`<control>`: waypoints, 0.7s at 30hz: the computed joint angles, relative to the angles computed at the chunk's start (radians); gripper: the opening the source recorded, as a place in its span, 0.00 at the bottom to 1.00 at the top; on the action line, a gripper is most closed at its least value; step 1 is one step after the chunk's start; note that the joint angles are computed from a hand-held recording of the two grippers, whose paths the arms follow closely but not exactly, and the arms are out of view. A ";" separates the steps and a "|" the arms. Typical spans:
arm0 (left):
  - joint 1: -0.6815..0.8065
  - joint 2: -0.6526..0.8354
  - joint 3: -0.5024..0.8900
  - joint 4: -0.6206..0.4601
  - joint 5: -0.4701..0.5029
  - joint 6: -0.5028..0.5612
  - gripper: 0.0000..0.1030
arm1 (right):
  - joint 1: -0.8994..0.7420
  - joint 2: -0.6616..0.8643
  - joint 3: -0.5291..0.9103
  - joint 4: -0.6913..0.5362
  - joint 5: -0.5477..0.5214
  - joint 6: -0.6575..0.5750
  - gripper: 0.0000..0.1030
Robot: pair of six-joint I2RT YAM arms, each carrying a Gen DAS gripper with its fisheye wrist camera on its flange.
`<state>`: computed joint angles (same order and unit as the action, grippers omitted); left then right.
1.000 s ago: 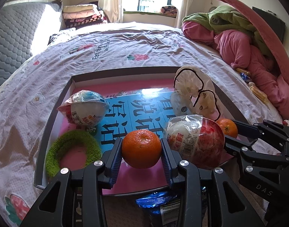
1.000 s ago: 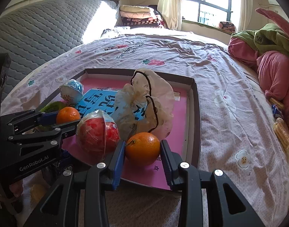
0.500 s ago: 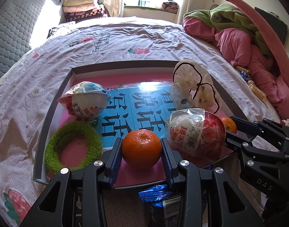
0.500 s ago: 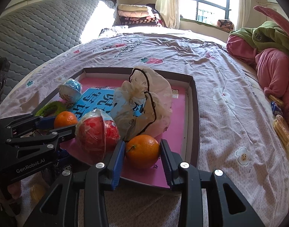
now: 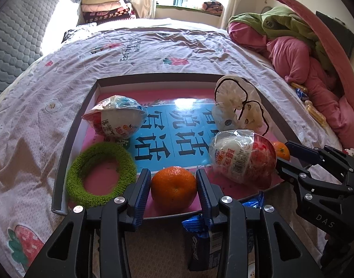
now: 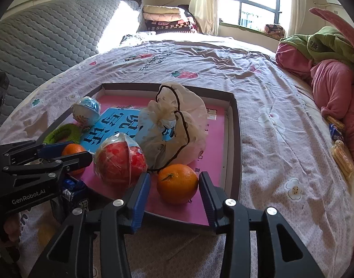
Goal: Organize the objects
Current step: 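Lower orange into tray with left tool while right tool lowers its orange there, then open both tools to release the oranges and withdraw from the tray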
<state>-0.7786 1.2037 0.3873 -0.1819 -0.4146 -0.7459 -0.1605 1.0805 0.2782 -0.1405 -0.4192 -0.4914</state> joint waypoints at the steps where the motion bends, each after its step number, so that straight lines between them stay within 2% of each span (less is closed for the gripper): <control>1: -0.002 -0.011 -0.001 -0.009 0.001 -0.003 0.40 | -0.002 -0.004 0.000 -0.005 -0.001 -0.001 0.43; 16: -0.130 -0.140 0.016 -0.197 -0.081 -0.121 0.40 | -0.047 -0.119 -0.009 -0.097 -0.039 -0.043 0.47; 21: -0.214 -0.165 0.040 -0.279 -0.136 -0.194 0.43 | -0.093 -0.155 -0.003 -0.147 -0.084 -0.065 0.54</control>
<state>-0.9926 1.0389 0.4275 -0.4608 -0.5510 -0.9401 -0.2533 0.9258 0.2756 -0.2875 -0.5033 -0.5565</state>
